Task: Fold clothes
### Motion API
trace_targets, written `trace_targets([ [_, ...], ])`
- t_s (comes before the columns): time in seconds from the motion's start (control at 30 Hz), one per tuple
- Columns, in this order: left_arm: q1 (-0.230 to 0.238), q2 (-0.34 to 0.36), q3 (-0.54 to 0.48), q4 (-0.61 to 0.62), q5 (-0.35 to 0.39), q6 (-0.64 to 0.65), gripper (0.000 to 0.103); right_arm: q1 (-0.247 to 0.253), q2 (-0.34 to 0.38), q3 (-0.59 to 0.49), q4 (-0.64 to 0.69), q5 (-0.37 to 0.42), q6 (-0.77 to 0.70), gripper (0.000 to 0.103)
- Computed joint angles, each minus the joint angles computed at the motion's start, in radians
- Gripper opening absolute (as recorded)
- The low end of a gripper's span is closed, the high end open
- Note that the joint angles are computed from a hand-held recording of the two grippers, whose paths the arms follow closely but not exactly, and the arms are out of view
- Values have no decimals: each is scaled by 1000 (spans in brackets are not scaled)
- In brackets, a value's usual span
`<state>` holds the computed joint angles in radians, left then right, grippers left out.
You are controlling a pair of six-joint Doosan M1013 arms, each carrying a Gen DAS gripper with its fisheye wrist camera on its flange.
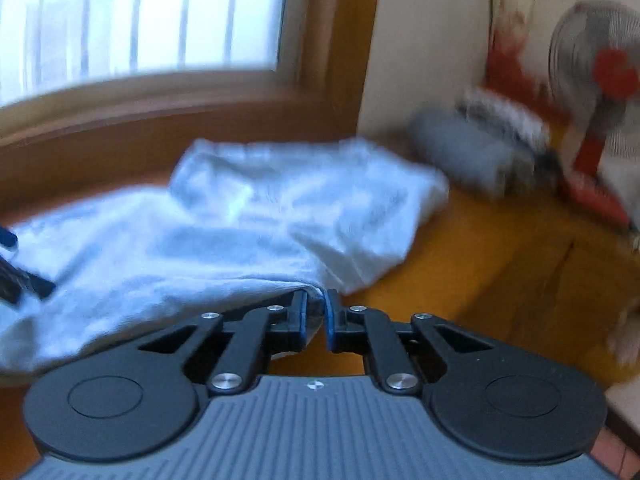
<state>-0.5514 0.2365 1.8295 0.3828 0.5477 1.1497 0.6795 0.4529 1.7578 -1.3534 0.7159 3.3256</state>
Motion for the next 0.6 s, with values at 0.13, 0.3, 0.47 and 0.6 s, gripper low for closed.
trace_targets([
  [0.13,-4,-20,18,-5,21,-7,93,14,11,2,2,16,-99,22],
  [0.3,1,-61,64,-58,35,-16,96,43,33,4,-188,52,-213,32],
  [0.47,-9,-93,104,4,56,-146,99,23,15,8,-139,-17,-321,1],
  [0.6,-16,-101,110,17,64,-180,99,9,-32,35,24,-55,-417,0],
])
